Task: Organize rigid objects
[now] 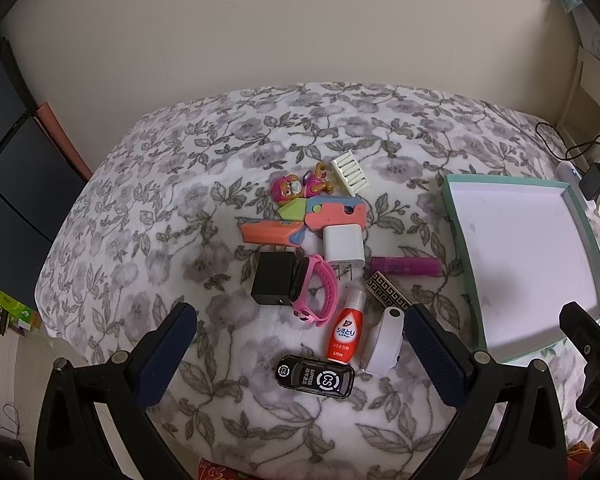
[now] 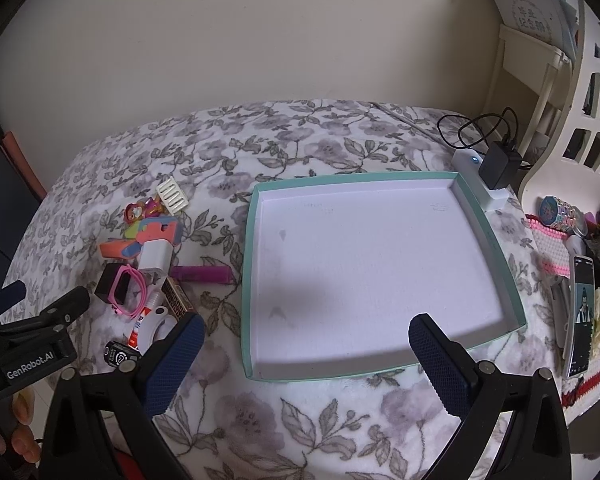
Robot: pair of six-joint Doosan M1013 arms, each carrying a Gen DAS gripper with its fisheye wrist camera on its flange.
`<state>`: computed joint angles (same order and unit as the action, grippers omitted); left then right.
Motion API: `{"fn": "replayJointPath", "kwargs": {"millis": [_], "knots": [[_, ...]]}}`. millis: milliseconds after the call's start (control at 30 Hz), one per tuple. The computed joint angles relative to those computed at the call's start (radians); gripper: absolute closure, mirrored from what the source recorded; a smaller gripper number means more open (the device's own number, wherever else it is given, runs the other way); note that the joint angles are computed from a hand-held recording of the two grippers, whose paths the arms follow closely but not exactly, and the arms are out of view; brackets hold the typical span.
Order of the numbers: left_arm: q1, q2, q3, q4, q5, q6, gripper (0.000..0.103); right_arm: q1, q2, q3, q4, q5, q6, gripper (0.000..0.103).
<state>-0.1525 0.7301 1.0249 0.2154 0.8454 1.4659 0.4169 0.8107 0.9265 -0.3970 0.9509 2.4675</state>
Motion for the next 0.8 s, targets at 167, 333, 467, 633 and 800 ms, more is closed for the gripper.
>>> {"fn": "replayJointPath", "kwargs": {"millis": [167,333,467,633,800], "knots": [[0.001,0.0,0.001,0.0,0.003,0.003,0.0,0.0,0.0,0.0,-0.001,0.001,0.001,0.0],[0.0,0.002,-0.002,0.002,0.005,0.003,0.0,0.0,-0.001,0.0,-0.001,0.002,0.001,0.0],[0.0,0.002,-0.003,0.002,0.006,0.001,0.0,0.0,-0.001,-0.001,0.0,0.003,0.0,0.0],[0.0,0.003,-0.005,0.002,0.008,0.002,0.0,0.001,-0.001,-0.002,-0.001,0.003,0.001,0.0],[0.001,0.003,-0.003,0.0,0.009,0.005,0.0,0.001,0.0,-0.003,-0.001,0.005,0.001,0.0]]}}
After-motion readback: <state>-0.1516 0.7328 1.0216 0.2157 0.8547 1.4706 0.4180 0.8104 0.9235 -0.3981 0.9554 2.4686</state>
